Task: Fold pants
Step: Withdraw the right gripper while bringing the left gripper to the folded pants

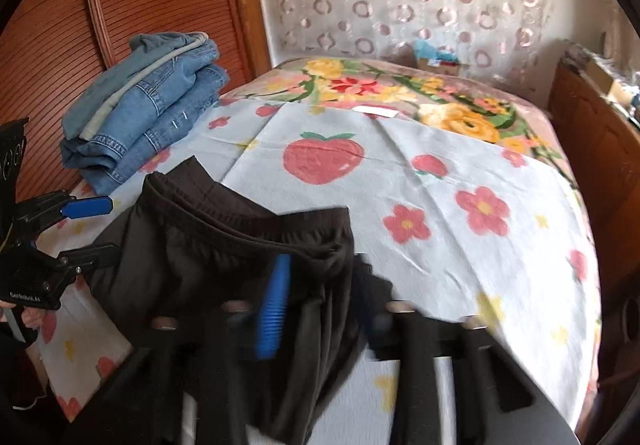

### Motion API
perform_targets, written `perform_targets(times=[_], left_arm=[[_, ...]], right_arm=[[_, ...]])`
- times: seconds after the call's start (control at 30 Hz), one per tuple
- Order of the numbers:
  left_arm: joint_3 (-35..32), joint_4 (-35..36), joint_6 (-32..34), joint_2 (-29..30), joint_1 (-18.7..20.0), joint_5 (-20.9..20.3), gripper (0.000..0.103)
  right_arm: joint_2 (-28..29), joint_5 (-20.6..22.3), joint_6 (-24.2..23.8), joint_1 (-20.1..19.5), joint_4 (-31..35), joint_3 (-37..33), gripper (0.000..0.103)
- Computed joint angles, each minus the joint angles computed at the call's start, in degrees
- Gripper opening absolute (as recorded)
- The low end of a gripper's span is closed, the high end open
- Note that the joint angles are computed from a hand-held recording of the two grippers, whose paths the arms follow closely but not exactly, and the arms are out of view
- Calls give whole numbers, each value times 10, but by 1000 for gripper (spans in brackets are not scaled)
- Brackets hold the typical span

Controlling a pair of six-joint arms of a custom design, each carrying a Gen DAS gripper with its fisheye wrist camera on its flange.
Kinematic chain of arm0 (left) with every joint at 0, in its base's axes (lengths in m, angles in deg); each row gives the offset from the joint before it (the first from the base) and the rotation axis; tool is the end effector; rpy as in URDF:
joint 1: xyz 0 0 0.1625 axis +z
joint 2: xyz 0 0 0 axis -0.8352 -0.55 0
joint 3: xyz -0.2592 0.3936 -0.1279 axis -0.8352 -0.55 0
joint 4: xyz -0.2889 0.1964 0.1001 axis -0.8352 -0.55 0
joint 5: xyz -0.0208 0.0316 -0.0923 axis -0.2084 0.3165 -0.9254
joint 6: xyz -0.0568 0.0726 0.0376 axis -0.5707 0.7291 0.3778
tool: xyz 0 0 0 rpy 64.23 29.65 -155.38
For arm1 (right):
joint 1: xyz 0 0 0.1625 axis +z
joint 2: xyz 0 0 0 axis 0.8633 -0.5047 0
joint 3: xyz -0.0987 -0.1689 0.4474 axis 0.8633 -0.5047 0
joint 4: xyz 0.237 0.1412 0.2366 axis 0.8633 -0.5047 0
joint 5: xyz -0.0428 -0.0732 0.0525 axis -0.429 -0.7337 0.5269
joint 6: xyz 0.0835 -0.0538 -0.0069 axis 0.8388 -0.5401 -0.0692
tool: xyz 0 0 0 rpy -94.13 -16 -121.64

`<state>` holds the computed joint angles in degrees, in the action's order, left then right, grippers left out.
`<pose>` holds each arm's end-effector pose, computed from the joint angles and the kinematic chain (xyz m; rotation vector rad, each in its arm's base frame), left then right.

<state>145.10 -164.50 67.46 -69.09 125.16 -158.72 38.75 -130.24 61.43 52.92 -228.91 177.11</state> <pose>-0.0649 -0.6084 0.2143 1.2848 2.4529 -0.4470 0.2928 -0.5391 0.0761 0.3163 -2.2542 1.0022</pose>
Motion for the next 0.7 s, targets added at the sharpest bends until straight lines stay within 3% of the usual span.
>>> perform_targets(times=[0.07,0.2,0.4,0.53,0.7], left_arm=[[1,-5,0,-1,-1,-2,78],[7,-17,-1,-2,-3,-4,78],[15,-8,-1,-9,-1,-9,78],[27,-7,0,-23,2,-20,78],[44,-3,-1,-40,5,-24,78]], right_arm=[[-2,11,-18,-4,-3,-7,7],[8,-8,-39,-3,-29,-33,7],[19,-25,-7,-7,-5,-45,8],[17,-41,0,9,-24,-29,22],[12,-43,21,36,-73,33,28]])
